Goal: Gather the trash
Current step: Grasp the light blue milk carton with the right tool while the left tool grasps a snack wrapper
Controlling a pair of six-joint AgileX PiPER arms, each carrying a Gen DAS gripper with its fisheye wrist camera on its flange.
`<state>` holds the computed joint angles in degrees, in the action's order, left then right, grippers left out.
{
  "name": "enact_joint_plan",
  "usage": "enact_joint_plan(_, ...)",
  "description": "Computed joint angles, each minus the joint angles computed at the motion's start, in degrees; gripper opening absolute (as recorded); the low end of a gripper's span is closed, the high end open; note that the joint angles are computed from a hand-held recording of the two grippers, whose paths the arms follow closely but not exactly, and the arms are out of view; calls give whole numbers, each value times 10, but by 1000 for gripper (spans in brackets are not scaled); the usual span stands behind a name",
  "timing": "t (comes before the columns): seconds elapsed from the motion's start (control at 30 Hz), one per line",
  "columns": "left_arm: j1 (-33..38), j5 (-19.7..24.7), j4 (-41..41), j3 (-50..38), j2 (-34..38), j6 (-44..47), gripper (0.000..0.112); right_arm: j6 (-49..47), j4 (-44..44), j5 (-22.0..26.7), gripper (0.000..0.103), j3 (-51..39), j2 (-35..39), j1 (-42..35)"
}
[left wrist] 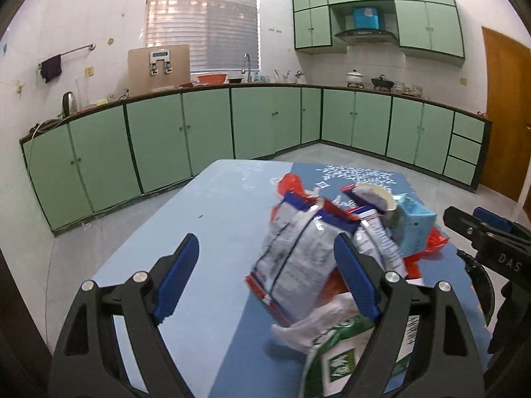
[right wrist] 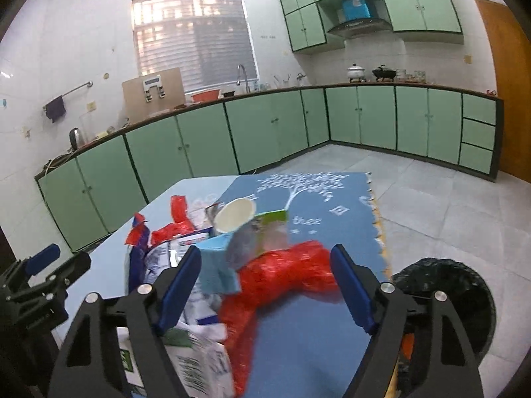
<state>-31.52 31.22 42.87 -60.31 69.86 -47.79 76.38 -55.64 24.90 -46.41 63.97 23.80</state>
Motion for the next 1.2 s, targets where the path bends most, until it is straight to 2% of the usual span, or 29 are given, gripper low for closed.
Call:
enact_joint_plan(0.17, 49, -19, -25, 2, 7, 21, 81, 38, -33, 20, 78, -29, 43, 35)
enact_joint_plan(0.27, 76, -32, -49, 5, 7, 43, 81, 65, -57, 48, 78, -51, 70, 57)
enact_joint_plan(0.5, 81, -52, -58, 8, 17, 49, 81, 87, -81, 91, 78, -91, 129, 78)
enact_joint_plan(0.63, 80, -63, -33, 12, 26, 27, 81, 93, -77, 87, 69, -94, 141, 76)
enact_joint_plan(0.77, 89, -73, -44, 15, 33, 33, 81, 89, -67, 78, 65, -96, 145, 63)
enact_joint_plan(0.83, 91, -76, -48, 15, 36, 36, 81, 79, -56, 73, 56, -97, 147, 54)
enact_joint_plan(0.93, 95, -80, -53, 17, 36, 44, 81, 37, -10, 39, 43, -93, 143, 28)
enact_joint_plan(1.03, 93, -83, -59, 19, 35, 50, 81, 36, -9, 33, 33, -86, 137, 25)
enact_joint_plan(1.2, 77, -83, -66, 22, 28, 53, 81, 47, -38, 35, 33, -75, 118, 36)
